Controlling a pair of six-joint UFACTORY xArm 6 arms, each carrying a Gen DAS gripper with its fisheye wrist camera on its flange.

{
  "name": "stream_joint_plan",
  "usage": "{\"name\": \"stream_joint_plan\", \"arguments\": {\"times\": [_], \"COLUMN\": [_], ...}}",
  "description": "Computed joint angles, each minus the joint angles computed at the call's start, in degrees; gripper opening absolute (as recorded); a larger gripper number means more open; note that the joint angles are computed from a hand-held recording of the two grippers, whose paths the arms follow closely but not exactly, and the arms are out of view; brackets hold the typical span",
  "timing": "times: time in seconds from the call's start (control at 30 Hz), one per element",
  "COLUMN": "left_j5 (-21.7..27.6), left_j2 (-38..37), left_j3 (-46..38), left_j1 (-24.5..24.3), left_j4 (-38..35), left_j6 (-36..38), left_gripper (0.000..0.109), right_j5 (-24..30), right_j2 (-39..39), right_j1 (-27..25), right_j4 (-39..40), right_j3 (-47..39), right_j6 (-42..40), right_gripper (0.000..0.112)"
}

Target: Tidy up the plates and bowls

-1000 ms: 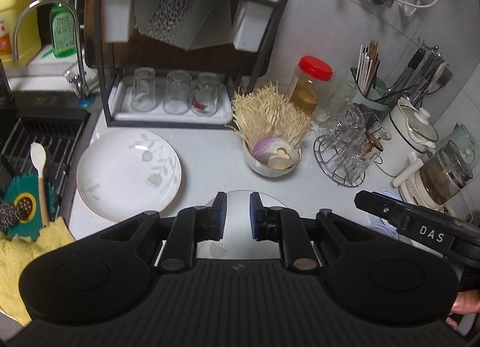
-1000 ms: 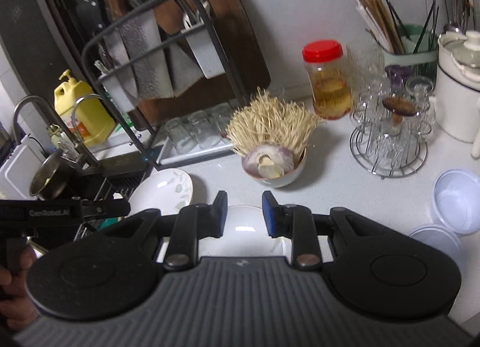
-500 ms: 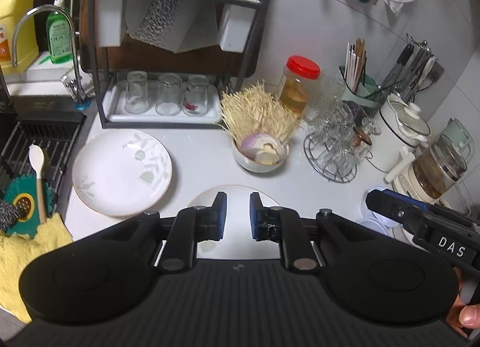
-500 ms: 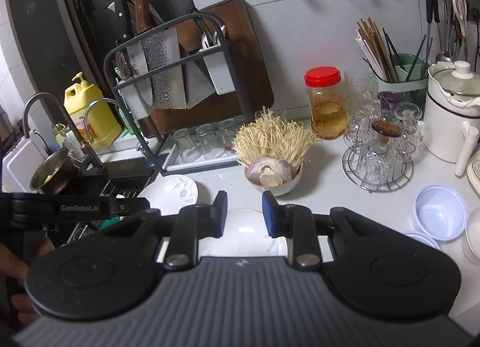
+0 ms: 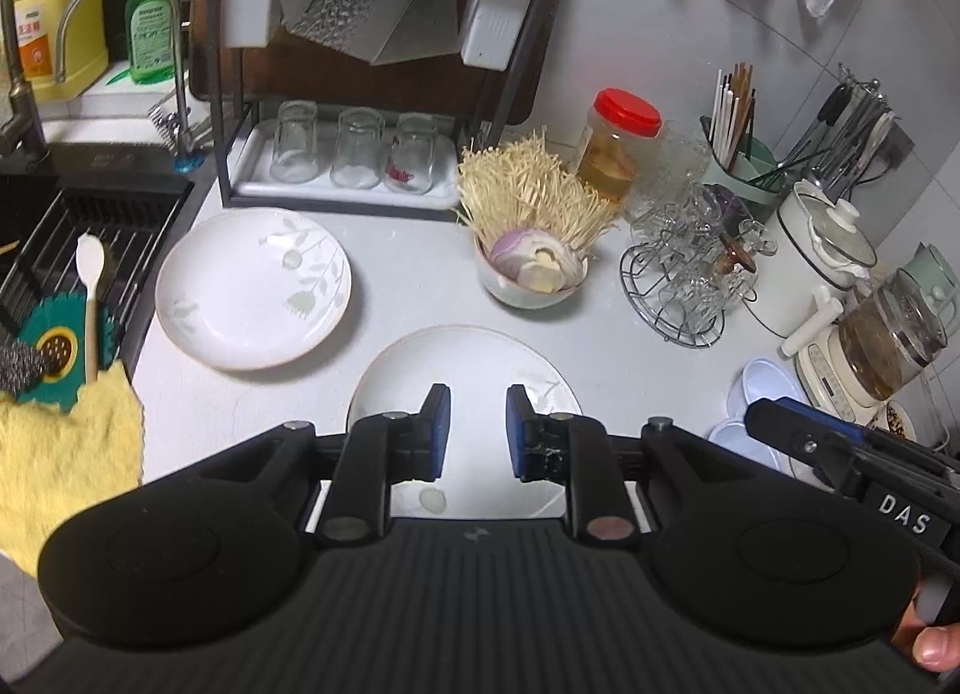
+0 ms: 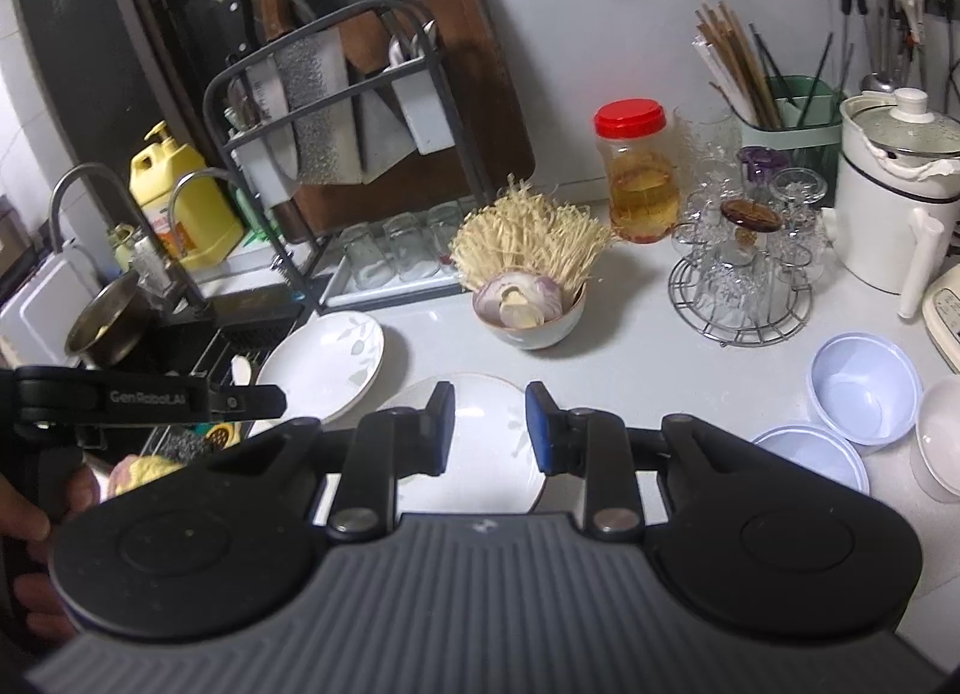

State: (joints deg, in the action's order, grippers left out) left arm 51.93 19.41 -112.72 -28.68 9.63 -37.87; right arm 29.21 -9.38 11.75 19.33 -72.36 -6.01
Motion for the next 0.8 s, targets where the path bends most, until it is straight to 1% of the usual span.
{"name": "stream_joint_plan", "arguments": {"times": [0.07, 0.1, 0.23, 0.37, 0.5, 0.57, 0.7, 0.8], "left_j5": [-0.19, 0.29, 2.27, 4.39, 8.73, 10.05, 10.79, 9.03], "left_j2": [-0.23, 0.02, 1.30, 2.79, 4.17, 4.34, 3.82, 3.20], "left_j3": [0.93, 0.89, -0.15, -2.29, -5.73, -6.58, -6.04, -4.57], "left_j1": [-0.62, -0.94, -2.51, -3.99, -5.53, -5.75, -4.74, -2.84], "left_j4": [1.17, 1.47, 3.51, 6.98, 12.07, 12.32, 11.30, 9.88], "left_j6": [-2.76, -4.05, -8.29, -12.35, -18.05, -19.08, -19.39, -17.46], "left_gripper": [0.029, 0.030, 0.030, 0.032, 0.032, 0.032, 0.032, 0.032], "right_j5": [-0.32, -0.02, 0.81, 3.10, 6.33, 7.71, 8.99, 8.74], "right_j2": [0.55, 1.02, 1.91, 2.35, 3.16, 3.63, 5.37, 7.56], "right_j1": [-0.13, -0.36, -1.61, -3.13, -4.32, -4.52, -3.98, -2.74], "right_j4": [-1.79, -1.83, 4.08, 9.26, 12.40, 13.97, 15.47, 14.84], "right_j3": [0.08, -0.17, -0.47, -1.21, -3.04, -4.01, -6.35, -8.70], "right_j6": [-0.35, -0.97, -8.48, -15.23, -19.00, -20.59, -22.43, -21.48], "right_gripper": [0.030, 0.030, 0.030, 0.030, 0.030, 0.030, 0.030, 0.030]}}
